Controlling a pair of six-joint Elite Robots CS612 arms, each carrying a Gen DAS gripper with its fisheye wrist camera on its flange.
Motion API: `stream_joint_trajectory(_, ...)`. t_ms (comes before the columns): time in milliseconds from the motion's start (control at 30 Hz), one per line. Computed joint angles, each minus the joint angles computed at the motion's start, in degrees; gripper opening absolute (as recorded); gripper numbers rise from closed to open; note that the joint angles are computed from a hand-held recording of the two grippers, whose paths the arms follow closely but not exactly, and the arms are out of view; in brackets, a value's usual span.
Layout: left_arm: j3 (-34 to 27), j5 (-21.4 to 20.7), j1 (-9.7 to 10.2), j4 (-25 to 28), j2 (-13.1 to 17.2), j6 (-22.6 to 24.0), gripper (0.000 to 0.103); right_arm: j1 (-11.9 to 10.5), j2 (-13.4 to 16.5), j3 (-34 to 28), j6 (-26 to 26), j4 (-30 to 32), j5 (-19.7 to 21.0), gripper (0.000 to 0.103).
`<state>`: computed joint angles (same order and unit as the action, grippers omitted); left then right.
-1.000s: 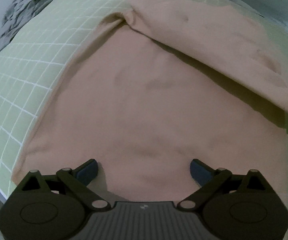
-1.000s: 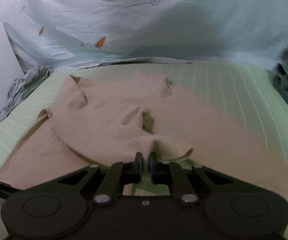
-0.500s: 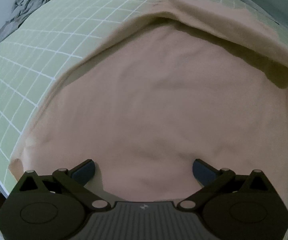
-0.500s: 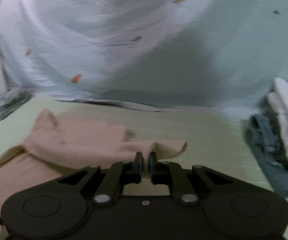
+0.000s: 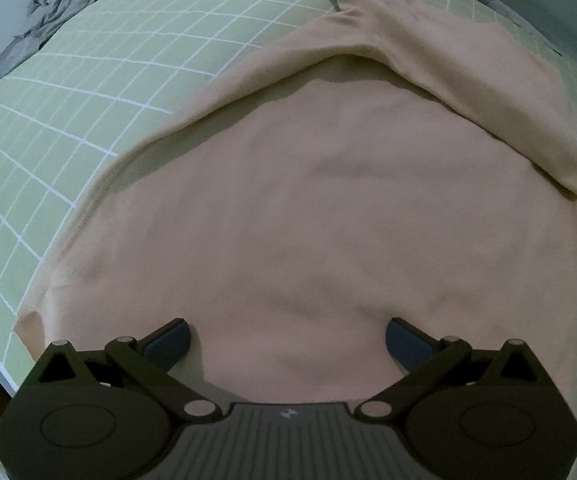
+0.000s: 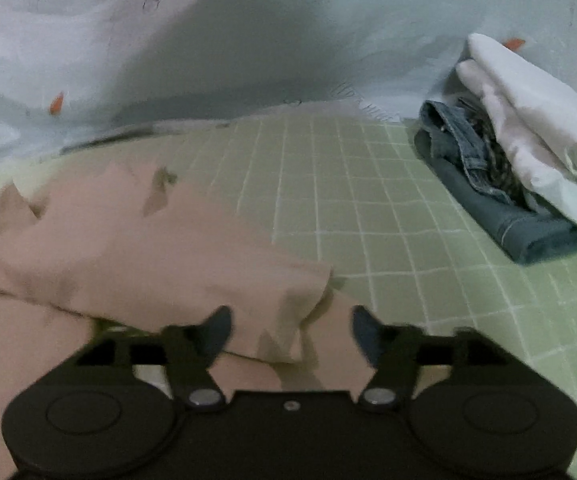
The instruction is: Fold clothes
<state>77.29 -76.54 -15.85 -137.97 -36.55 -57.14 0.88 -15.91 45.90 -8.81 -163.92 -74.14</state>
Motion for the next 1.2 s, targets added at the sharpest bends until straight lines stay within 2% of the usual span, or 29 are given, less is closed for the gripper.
stream_joint_trajectory(67,1.1,1.0,-0.11,-2.1,-0.4,1.5,0.103,-0.5,-1.2,2.5,1.7,-2.2,4.5,0.096)
stream_joint_trajectory(100,1.8,1.8,-0.2,-3.3,-0.8,2.6,0.103,-0.4,-1.9,4.0,2.2,-3.8,5.2,0.102)
stream_joint_trajectory(333,10.3,9.4,-0.97,-14.7,-5.4,5.0,0.103,0.5,-6.1,13.9,6.4,-15.6,10.4,0.102)
stream_joint_trajectory(367,11.5,10.2,-1.14,-15.7,-6.0,4.9,0.103,0.7,-7.0,15.4,6.7,-16.2,11.1,0.102)
stream_joint_trajectory(467,14.6,10.4,-0.31,-19.5,-7.3,5.5,0.103,1.9,-9.3,18.0,4.0,-10.8,12.2,0.102)
stream_joint_trajectory(600,17.8,8.9,0.98,-21.9,-8.6,8.6,0.103,4.3,-11.2,21.5,2.1,-10.7,9.6,0.102)
stream_joint_trajectory(733,20.1,7.1,3.2,-24.0,-9.4,13.9,0.103,7.4,-12.8,24.1,5.3,-9.7,1.1,0.102)
stream_joint_trajectory(800,21.4,6.2,4.38,-25.7,-10.0,16.2,0.103,8.5,-13.4,25.4,4.9,-10.1,1.2,0.102)
stream_joint_trajectory(933,22.6,4.1,6.8,-29.0,-10.1,20.4,0.103,10.3,-13.4,26.1,8.7,-12.3,2.3,0.1)
stream_joint_trajectory(1033,22.9,2.5,8.45,-30.1,-9.9,24.5,0.103,12.0,-13.0,25.7,10.9,-13.0,2.0,0.089)
stream_joint_trajectory(1100,23.1,1.5,9.5,-30.8,-9.8,27.2,0.103,13.2,-13.0,25.9,11.7,-12.1,1.1,0.075)
stream_joint_trajectory(1133,23.2,1.0,10.02,-31.1,-9.7,28.6,0.103,13.6,-13.3,26.5,12.4,-12.4,1.2,0.072)
stream_joint_trajectory(1200,23.2,0.5,10.9,-31.5,-9.6,31.2,0.103,14.4,-13.1,27.1,14.7,-12.9,2.9,0.057)
